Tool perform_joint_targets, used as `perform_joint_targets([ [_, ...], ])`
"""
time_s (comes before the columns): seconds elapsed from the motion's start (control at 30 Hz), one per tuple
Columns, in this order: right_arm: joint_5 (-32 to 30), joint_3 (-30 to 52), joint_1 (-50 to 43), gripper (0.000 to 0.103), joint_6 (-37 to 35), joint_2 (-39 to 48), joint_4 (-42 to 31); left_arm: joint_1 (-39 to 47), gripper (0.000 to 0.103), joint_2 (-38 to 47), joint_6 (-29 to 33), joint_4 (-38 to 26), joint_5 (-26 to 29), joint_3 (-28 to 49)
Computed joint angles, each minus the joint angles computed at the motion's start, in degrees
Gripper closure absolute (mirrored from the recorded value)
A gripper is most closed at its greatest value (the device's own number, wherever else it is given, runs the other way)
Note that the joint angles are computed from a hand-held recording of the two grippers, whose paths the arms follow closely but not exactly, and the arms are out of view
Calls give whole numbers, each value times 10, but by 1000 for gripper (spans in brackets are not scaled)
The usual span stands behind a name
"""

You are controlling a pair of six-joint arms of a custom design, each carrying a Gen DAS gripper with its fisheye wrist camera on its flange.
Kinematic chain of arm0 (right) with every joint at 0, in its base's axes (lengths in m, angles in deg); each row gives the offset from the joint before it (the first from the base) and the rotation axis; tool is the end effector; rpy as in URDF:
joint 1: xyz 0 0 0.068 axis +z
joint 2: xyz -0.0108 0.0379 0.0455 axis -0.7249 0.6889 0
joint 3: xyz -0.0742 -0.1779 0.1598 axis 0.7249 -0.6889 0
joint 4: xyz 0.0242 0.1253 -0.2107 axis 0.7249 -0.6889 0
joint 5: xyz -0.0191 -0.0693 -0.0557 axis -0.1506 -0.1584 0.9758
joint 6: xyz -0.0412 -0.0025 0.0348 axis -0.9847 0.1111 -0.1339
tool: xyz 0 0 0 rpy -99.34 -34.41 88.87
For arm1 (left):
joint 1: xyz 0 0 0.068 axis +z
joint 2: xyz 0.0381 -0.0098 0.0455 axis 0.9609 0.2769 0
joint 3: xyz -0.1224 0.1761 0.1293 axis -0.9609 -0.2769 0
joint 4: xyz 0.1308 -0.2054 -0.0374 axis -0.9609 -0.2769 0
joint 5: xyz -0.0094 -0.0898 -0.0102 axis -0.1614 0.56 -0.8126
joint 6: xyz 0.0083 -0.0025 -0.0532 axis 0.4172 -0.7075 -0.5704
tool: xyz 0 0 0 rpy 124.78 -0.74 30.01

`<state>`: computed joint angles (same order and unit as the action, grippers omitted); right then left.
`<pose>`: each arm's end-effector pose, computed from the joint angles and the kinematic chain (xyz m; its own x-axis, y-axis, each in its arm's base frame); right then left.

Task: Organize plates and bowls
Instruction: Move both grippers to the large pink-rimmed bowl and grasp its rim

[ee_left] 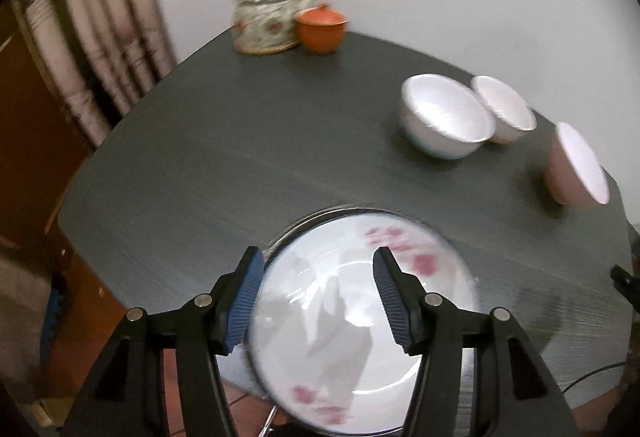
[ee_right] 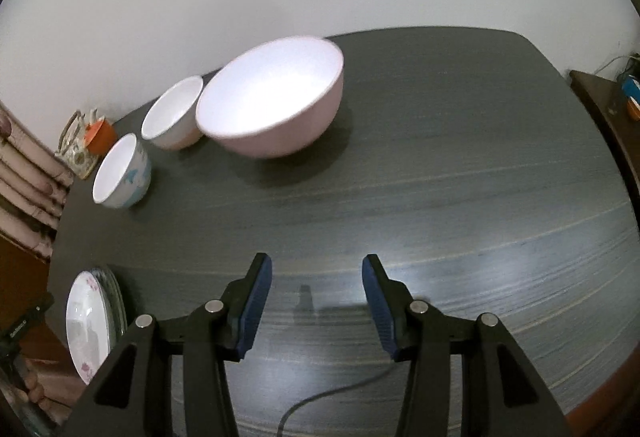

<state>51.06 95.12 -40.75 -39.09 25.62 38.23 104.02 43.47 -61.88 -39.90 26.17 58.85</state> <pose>0.2160 0.0223 0.2677 -0.8189 0.3615 -0.4457 0.2805 0.9297 0.2386 0.2213 0.1180 0.2789 -0.8360 -0.0895 -0.5413 -0.0900 0.9956 -0.0255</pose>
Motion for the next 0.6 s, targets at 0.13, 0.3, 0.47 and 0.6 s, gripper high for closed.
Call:
perform_joint_targets([
  [0.13, -4, 36, -16, 55, -11, 37, -8, -98, 47, 7, -45, -21, -30, 31],
  [0.3, -29, 87, -45, 55, -21, 87, -16, -228, 47, 44, -108, -41, -65, 80],
  [0.47, -58, 148, -87, 55, -36, 143, -23, -334, 46, 118, -160, -50, -87, 155],
  [0.6, -64, 203, -103, 55, -42, 199, -18, -387, 46, 211, -200, -66, -79, 254],
])
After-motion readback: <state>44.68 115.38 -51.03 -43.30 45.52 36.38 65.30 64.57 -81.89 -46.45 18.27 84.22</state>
